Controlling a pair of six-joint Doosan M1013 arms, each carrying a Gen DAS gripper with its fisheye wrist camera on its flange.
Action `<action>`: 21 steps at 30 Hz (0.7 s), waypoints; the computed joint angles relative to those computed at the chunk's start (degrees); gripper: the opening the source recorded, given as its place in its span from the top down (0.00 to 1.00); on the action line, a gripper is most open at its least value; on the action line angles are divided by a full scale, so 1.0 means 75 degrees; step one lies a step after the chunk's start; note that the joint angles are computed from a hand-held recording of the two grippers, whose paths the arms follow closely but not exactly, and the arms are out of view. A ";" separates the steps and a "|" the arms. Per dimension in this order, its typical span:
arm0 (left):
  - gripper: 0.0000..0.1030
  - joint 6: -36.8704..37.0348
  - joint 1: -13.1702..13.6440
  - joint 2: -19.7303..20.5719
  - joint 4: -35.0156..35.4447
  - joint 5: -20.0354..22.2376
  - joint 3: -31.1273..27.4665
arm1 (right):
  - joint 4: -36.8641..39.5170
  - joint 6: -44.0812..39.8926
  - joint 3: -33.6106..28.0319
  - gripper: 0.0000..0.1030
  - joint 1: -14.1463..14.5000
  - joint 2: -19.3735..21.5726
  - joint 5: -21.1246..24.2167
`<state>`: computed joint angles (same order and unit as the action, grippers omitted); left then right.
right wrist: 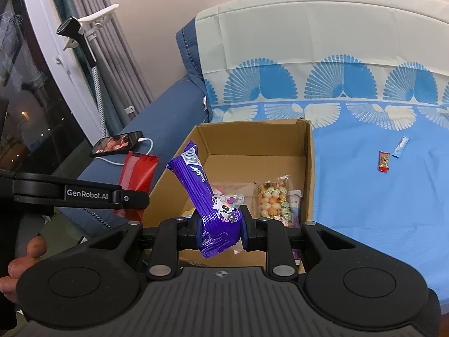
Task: Organize snacks
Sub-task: 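Lower the red packet and purple chocolate bar into the box and open both grippers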
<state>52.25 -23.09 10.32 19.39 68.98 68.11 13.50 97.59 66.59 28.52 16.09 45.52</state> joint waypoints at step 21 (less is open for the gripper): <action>0.51 0.0476 0.0437 0.0767 -0.0373 0.0189 -0.0547 | -0.0023 0.0393 -0.0716 0.74 -0.0108 0.0742 0.0648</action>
